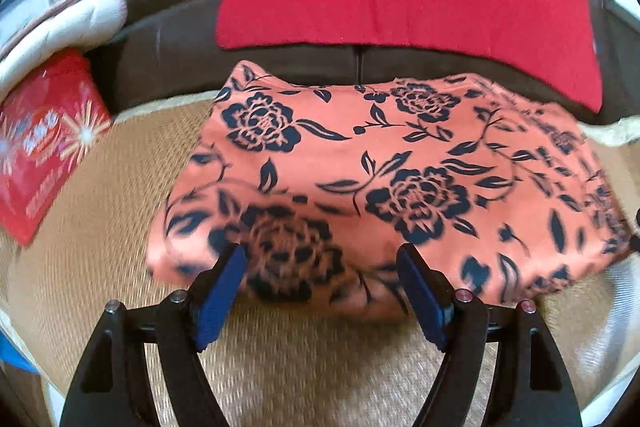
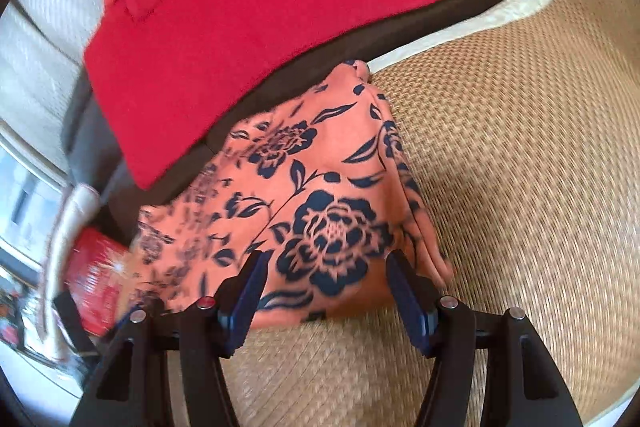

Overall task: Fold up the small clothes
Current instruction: 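Press and straighten the folded blouse edges with both grippers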

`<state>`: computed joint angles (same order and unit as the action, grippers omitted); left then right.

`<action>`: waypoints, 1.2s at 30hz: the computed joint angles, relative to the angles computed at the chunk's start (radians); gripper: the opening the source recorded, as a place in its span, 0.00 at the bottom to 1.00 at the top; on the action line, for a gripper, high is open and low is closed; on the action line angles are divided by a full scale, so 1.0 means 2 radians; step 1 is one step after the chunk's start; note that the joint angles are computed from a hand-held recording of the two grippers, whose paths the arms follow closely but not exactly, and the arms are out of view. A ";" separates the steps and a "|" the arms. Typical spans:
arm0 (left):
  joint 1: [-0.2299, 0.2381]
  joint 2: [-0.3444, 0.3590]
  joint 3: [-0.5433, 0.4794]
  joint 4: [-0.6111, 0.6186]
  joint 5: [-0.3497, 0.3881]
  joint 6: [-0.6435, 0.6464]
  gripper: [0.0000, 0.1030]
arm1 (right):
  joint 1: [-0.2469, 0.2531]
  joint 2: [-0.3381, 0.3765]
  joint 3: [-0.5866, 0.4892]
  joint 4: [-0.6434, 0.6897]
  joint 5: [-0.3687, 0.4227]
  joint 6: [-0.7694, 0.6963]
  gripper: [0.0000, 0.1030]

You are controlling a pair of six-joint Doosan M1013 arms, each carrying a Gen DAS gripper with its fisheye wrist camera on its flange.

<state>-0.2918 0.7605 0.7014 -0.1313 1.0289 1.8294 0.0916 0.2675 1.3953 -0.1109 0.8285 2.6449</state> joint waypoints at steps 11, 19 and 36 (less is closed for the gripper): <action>0.027 0.020 -0.042 -0.019 0.021 -0.073 0.77 | -0.014 -0.058 0.089 0.078 -0.108 0.044 0.70; 0.035 0.023 -0.042 -0.040 -0.021 -0.064 0.76 | -0.023 -0.066 0.106 0.097 -0.142 0.063 0.71; 0.058 0.134 -0.262 -0.069 0.135 -0.200 0.77 | -0.026 -0.027 0.068 0.098 -0.114 0.084 0.71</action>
